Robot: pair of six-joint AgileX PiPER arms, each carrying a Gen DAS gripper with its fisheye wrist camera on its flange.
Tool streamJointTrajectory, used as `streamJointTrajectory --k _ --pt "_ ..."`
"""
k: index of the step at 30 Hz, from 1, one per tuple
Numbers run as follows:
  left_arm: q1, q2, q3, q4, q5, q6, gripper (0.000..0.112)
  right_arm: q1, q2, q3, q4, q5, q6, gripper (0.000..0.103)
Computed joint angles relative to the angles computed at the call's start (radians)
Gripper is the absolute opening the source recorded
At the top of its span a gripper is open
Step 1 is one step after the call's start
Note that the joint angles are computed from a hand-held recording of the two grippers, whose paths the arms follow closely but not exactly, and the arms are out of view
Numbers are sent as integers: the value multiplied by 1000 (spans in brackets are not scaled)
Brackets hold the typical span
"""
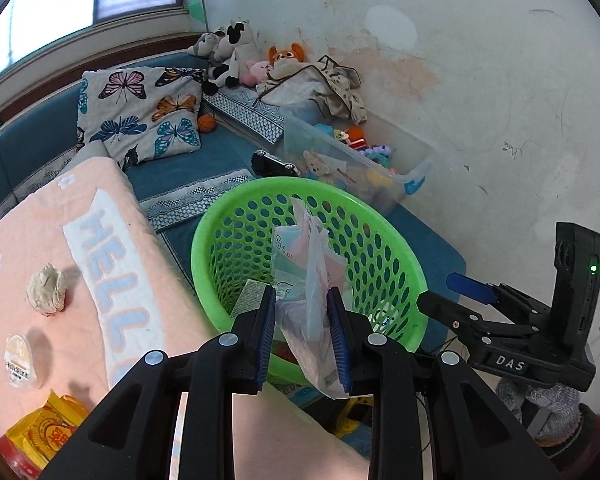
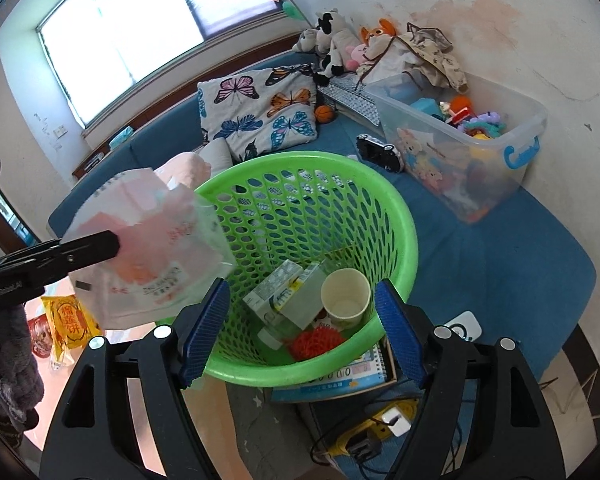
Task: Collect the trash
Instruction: 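Release the paper cup into the basket while the left tool drops the plastic bag in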
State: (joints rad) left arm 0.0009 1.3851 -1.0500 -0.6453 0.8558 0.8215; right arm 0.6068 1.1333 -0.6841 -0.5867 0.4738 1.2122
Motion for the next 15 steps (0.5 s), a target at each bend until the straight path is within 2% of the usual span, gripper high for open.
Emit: streamJointTrajectory --k 7,9,11,15 --pt "8 5 25 -34 3 35 32 26 -7 5 -17 5 33 75" --pt "37 8 28 -73 33 71 35 35 -7 2 -24 12 44 75" --pt "55 7 31 -90 42 82 43 53 -9 2 -38 21 67 75" --pt "95 -10 39 -117 66 109 44 95 -13 -2 -75 50 116 75"
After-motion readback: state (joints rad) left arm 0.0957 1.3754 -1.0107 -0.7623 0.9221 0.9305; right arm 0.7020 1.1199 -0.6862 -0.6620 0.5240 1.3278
